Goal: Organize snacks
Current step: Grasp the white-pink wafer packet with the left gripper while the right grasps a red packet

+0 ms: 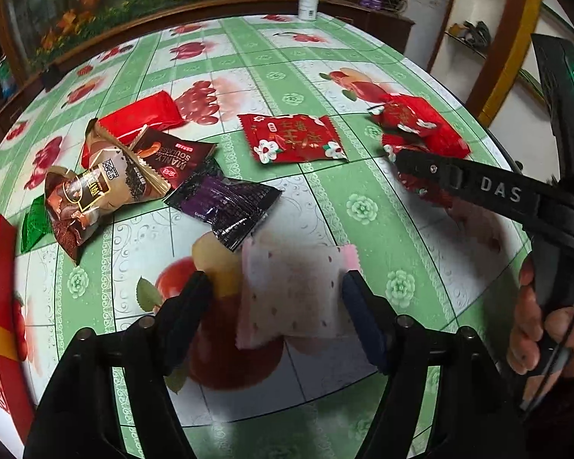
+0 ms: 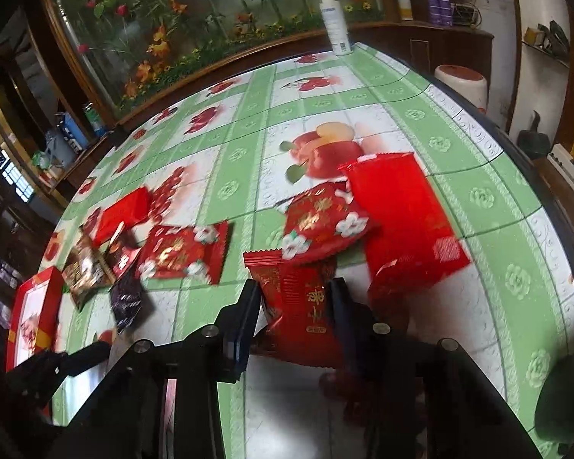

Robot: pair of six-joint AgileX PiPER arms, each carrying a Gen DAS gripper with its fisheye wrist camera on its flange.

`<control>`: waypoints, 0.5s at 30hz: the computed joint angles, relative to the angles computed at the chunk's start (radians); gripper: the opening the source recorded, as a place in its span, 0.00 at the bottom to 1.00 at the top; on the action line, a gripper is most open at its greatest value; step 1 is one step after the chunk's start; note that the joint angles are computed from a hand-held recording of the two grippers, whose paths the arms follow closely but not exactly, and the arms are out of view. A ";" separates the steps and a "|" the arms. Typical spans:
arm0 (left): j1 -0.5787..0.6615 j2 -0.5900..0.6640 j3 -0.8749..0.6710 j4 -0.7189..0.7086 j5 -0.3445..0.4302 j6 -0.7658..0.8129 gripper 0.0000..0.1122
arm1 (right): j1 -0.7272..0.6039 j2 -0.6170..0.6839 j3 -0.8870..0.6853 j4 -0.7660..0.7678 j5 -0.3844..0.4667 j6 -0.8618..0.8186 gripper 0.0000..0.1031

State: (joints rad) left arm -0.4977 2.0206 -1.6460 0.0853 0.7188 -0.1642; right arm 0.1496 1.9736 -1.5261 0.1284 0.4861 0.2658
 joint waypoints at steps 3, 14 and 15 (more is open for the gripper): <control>0.019 -0.027 0.046 -0.028 -0.042 0.054 0.42 | -0.019 -0.043 0.083 0.180 -0.040 -0.152 0.39; 0.195 -0.160 0.232 -0.300 -0.072 0.282 0.26 | 0.013 -0.116 0.195 0.455 -0.017 -0.429 0.38; 0.216 -0.175 0.254 -0.337 -0.075 0.310 0.26 | 0.034 -0.117 0.197 0.445 -0.027 -0.428 0.38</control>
